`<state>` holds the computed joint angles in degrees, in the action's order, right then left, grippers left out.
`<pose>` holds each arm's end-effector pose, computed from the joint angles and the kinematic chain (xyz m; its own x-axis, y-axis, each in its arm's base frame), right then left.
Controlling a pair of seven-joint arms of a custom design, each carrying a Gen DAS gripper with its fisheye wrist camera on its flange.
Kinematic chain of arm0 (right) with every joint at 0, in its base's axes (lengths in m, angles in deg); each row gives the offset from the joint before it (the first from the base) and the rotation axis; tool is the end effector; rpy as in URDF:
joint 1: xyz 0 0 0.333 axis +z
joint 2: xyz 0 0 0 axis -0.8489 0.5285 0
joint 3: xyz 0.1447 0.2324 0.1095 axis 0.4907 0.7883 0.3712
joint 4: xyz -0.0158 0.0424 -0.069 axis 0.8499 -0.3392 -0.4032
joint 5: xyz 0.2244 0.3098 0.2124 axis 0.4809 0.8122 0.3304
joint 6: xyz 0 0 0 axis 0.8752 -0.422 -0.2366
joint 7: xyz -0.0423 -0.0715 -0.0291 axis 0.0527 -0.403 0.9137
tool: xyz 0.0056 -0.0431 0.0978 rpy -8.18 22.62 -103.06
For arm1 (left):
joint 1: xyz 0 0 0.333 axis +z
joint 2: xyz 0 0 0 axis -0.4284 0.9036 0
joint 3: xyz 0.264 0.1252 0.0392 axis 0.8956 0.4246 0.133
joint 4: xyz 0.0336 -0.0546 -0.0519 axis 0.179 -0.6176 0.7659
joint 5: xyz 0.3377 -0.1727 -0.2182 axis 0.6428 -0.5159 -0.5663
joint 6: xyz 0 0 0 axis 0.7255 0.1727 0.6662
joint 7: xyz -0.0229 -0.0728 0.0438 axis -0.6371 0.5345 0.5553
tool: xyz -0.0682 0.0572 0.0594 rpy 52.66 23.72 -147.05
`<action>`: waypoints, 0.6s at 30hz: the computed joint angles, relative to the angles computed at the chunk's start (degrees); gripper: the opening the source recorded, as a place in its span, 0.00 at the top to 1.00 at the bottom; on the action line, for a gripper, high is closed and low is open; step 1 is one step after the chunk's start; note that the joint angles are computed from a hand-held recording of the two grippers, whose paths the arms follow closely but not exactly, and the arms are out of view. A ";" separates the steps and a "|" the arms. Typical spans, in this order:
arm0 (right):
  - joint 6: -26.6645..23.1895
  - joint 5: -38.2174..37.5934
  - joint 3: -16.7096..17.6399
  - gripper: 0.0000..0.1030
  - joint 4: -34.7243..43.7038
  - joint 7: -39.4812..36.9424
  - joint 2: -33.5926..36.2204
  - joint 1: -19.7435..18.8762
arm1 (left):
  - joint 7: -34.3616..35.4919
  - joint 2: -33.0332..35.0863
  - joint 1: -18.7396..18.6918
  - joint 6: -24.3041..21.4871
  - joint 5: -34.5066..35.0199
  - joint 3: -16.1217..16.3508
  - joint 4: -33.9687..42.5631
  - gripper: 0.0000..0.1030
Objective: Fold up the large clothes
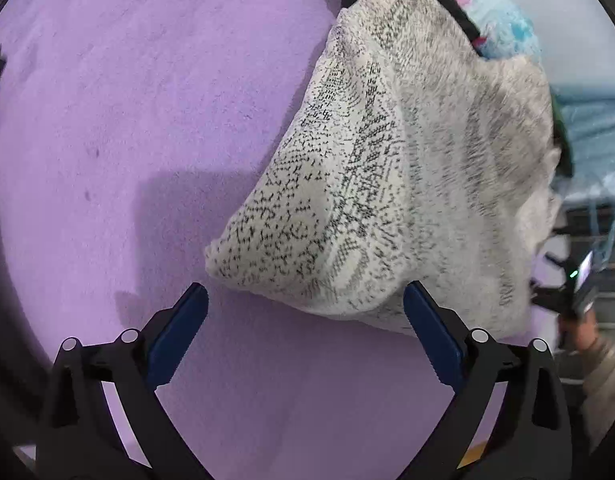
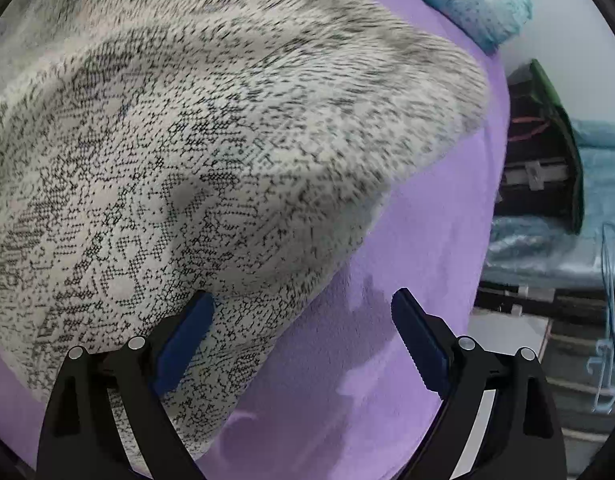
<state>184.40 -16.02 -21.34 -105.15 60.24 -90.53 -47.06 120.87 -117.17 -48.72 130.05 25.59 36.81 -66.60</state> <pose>0.4816 0.0935 0.6715 0.4040 -0.7691 0.4953 -0.8762 -0.4809 -0.0321 0.3570 -0.2970 0.5179 0.1909 -0.8376 0.5118 -0.9666 -0.2511 -0.0505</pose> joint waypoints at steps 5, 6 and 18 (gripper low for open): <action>-1.13 0.53 1.52 0.13 0.60 2.00 -2.95 1.12 | -0.99 -5.34 -3.75 7.67 -15.01 4.28 -8.34 0.08; -1.53 1.10 1.77 0.13 0.86 2.95 -3.41 1.31 | -0.30 -6.10 -4.75 9.59 -18.10 5.01 -9.74 0.08; -23.70 26.01 4.74 0.13 -4.37 39.85 -21.98 6.68 | 15.10 -9.28 -9.96 17.66 -41.66 12.43 -17.56 0.08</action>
<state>160.70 9.98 -16.60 -109.52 100.09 -112.51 -40.38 135.97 -126.44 -58.68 147.72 -16.07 49.24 -84.16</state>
